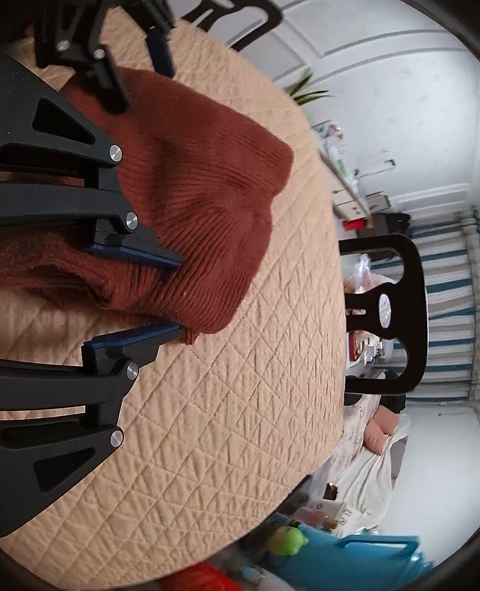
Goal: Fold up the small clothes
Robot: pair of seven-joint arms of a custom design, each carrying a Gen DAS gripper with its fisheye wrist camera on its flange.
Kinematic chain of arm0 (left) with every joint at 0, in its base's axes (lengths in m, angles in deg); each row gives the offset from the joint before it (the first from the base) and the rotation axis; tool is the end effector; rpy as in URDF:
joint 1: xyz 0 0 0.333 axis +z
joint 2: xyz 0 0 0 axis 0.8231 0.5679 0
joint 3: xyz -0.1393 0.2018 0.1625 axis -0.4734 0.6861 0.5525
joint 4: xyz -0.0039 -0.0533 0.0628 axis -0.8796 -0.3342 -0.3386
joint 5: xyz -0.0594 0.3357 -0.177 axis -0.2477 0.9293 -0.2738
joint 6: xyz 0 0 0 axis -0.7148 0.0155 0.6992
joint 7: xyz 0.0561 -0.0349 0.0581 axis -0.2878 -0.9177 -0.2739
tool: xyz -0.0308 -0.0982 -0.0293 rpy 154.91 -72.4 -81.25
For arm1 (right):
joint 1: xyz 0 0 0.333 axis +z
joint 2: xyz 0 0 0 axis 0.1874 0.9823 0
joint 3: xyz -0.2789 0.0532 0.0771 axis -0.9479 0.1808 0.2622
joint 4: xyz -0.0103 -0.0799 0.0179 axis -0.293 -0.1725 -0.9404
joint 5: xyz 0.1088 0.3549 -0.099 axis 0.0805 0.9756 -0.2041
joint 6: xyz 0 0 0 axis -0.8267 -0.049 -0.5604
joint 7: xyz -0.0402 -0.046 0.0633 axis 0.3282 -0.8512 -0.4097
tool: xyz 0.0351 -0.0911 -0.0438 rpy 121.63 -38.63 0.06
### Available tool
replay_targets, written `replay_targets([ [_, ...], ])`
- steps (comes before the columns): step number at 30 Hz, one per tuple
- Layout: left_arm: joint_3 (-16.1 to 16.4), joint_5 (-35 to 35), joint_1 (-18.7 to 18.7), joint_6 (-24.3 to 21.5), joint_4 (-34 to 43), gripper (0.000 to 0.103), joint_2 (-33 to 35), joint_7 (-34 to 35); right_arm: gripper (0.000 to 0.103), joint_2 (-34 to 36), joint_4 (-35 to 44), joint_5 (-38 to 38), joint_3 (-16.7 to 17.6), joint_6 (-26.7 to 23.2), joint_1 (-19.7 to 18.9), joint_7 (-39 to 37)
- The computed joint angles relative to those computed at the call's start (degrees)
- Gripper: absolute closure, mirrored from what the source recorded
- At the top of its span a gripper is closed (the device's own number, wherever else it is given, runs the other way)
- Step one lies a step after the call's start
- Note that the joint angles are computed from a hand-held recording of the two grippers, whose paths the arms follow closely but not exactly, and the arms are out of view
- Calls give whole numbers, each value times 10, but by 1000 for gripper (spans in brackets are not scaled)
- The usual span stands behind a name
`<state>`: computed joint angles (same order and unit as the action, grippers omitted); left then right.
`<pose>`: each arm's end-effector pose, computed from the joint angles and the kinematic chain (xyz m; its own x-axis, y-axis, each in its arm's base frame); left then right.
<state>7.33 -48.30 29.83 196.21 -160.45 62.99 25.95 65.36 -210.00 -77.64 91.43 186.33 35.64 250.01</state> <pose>0.4618 -0.4208 0.5075 -0.4997 -0.8662 0.0015 -0.6726 0.3868 -0.6309 0.4130 0.3479 0.5101 -0.1257 -0.9822 -0.1397 -0.7260 0.1870 -0.6618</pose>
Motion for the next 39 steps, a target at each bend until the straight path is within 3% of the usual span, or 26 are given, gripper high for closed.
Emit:
replay_targets([
  [4, 5, 58, -8, 10, -7, 24, -5, -30, 65, -16, -11, 14, -2, 1, -3, 4],
  [7, 3, 70, -8, 13, -10, 24, -7, -33, 65, -28, -12, -27, 14, -5, -9, 33],
  [9, 3, 76, -9, 16, -15, 24, -10, -38, 65, -36, -21, -45, 16, 26, -11, 42],
  [13, 3, 105, -10, 22, -20, 24, -12, -50, 65, -12, -4, -30, 18, 29, -1, -13],
  [16, 0, 91, -6, 29, -25, 24, -14, -38, 65, 3, 8, -23, 18, -12, 10, -45],
  [19, -1, 77, -3, 34, -30, 22, -16, -29, 65, -10, -17, 3, 2, 26, 11, -48],
  [39, -3, 21, 6, 54, -47, 19, -25, 12, 60, -35, -57, 21, 13, 84, -12, -20],
])
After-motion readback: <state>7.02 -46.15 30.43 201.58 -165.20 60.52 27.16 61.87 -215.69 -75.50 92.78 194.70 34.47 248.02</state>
